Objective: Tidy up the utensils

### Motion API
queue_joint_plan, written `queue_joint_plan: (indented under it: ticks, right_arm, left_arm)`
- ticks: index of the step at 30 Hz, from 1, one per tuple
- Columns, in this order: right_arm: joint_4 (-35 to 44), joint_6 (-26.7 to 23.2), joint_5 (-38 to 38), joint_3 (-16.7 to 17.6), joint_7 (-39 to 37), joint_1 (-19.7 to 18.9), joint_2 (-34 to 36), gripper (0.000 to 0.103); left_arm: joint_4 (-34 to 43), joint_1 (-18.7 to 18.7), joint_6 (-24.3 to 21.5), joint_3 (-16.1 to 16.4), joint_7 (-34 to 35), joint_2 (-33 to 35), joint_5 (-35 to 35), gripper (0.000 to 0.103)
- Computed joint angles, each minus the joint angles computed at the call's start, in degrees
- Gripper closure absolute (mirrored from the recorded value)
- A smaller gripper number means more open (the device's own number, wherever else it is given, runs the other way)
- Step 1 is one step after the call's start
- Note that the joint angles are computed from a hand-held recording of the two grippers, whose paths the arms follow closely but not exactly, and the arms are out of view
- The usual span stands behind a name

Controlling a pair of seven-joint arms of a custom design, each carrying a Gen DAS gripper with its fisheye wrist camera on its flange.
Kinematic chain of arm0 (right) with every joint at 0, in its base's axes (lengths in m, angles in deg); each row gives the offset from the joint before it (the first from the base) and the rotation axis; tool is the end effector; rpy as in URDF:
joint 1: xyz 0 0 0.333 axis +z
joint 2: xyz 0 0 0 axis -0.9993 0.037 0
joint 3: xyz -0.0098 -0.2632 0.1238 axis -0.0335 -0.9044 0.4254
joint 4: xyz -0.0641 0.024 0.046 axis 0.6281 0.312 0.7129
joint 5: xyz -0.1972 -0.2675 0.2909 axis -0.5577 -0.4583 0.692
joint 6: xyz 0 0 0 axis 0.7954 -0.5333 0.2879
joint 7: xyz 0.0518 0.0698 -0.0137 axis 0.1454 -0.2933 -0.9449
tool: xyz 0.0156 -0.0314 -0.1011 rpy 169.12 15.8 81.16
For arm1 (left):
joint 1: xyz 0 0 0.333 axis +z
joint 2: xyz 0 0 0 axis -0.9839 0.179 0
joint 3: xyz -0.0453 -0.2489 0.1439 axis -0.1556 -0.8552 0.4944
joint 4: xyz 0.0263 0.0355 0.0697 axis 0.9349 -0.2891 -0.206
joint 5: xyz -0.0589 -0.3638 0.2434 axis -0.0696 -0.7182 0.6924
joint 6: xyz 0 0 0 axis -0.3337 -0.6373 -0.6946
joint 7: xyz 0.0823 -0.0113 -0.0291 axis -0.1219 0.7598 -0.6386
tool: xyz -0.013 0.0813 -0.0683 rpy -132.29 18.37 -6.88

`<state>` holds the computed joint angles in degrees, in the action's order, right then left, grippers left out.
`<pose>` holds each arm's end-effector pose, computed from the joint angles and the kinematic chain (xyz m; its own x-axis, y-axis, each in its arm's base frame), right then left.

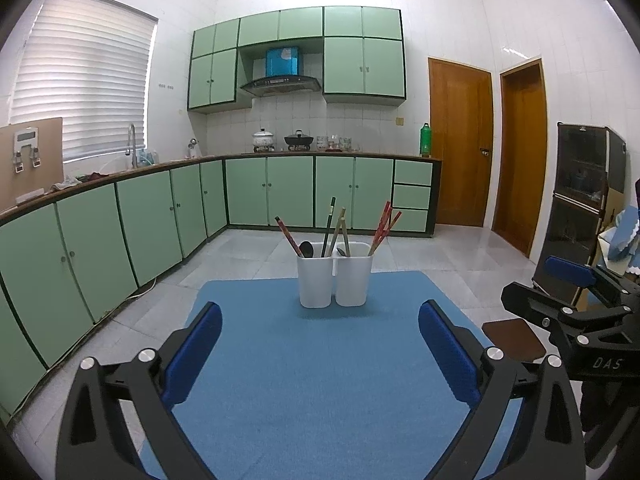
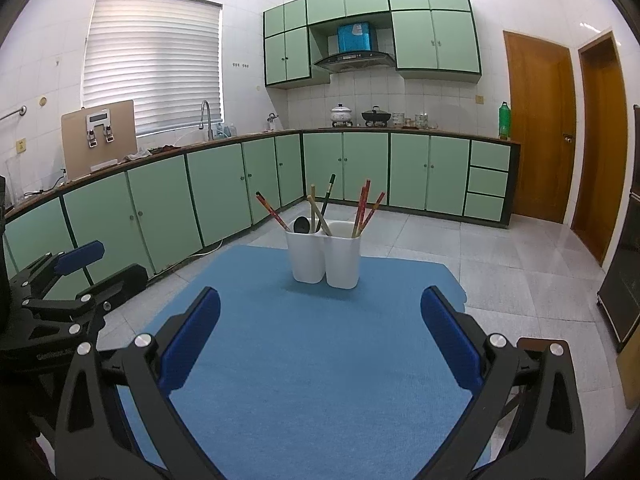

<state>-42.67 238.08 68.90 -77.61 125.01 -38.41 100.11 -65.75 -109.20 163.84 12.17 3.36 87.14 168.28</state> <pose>0.6841 0.3727 0.4371 0.3396 -0.9398 -0.0388 -0.3734 -0.0968 -0.9226 0.6518 -0.4197 0.4715 -0.0332 -0.9994 -0.0020 -0.3506 0.0136 -0.9364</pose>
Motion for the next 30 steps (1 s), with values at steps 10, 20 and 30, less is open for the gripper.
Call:
queue_joint_plan:
  ticks: [10, 20, 30]
  right_arm:
    - [-0.06, 0.08, 0.27, -0.85, -0.13, 0.91, 0.13, 0.006]
    - [-0.05, 0.04, 0.17, -1.50, 0.10, 1.59, 0.13, 0.006]
    - [-0.23, 0.03, 0.11, -1.73, 0.19, 1.87, -0.06, 0.006]
  left_arm:
    - [-0.87, 0.01, 0.06, 0.10, -1.96, -0.69, 1.38, 0.006]
    - [-1.87, 0.37, -0.39, -0.44, -3.87, -1.55, 3.18, 0.006]
    - [-2.36, 0.85, -0.44, -0.95, -4.30, -1.92, 3.84, 0.006]
